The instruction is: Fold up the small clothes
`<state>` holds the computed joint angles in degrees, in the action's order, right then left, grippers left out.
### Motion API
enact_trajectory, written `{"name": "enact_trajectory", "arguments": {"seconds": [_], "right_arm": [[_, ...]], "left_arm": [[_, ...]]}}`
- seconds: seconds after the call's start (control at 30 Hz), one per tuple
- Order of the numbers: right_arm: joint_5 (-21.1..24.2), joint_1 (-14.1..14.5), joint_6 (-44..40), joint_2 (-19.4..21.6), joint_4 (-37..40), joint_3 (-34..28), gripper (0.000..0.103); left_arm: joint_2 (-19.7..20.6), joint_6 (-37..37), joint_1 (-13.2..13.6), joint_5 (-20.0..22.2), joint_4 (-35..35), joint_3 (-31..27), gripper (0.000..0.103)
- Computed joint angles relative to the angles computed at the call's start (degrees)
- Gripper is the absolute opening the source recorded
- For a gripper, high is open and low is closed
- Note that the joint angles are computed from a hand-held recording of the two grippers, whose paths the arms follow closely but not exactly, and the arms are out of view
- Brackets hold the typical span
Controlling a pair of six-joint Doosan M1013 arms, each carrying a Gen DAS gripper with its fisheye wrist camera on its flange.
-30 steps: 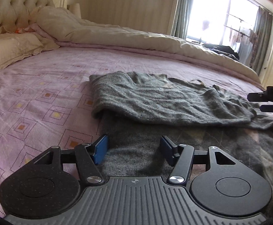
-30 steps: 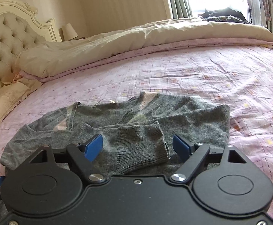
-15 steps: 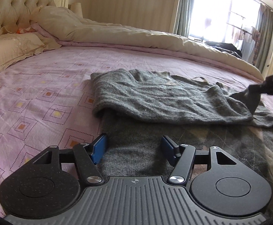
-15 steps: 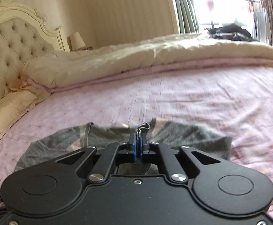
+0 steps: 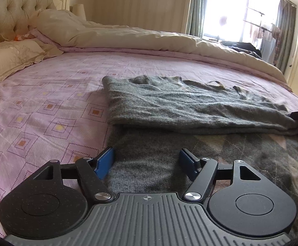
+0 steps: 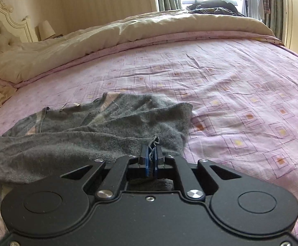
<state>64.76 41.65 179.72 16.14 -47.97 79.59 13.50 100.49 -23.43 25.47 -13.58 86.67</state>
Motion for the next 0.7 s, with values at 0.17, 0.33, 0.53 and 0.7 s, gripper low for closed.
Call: {"name": "enact_trajectory", "arguments": {"seconds": [0.17,0.33,0.53,0.7], "right_arm": [[3.3,1.5,2.1,-0.3,-5.3,0.0,0.046],[-1.6,1.7,-2.2,0.7,-7.3,-2.0,0.052],[-5.0,0.9,-10.4,3.6,-2.1,-4.6,0.053],[-4.3,1.7,-7.6,3.5,-0.5,-2.8,0.053]], "left_arm": [[-0.2,-1.6,0.7,5.1,-0.4,-2.5,0.067],[1.0,-0.8,0.6,4.5,-1.5,-6.4,0.068],[6.6,-0.3,-0.8,7.9,0.2,-13.9,0.068],[9.6,-3.5,-0.8,15.5,8.2,-16.3,0.071]]}}
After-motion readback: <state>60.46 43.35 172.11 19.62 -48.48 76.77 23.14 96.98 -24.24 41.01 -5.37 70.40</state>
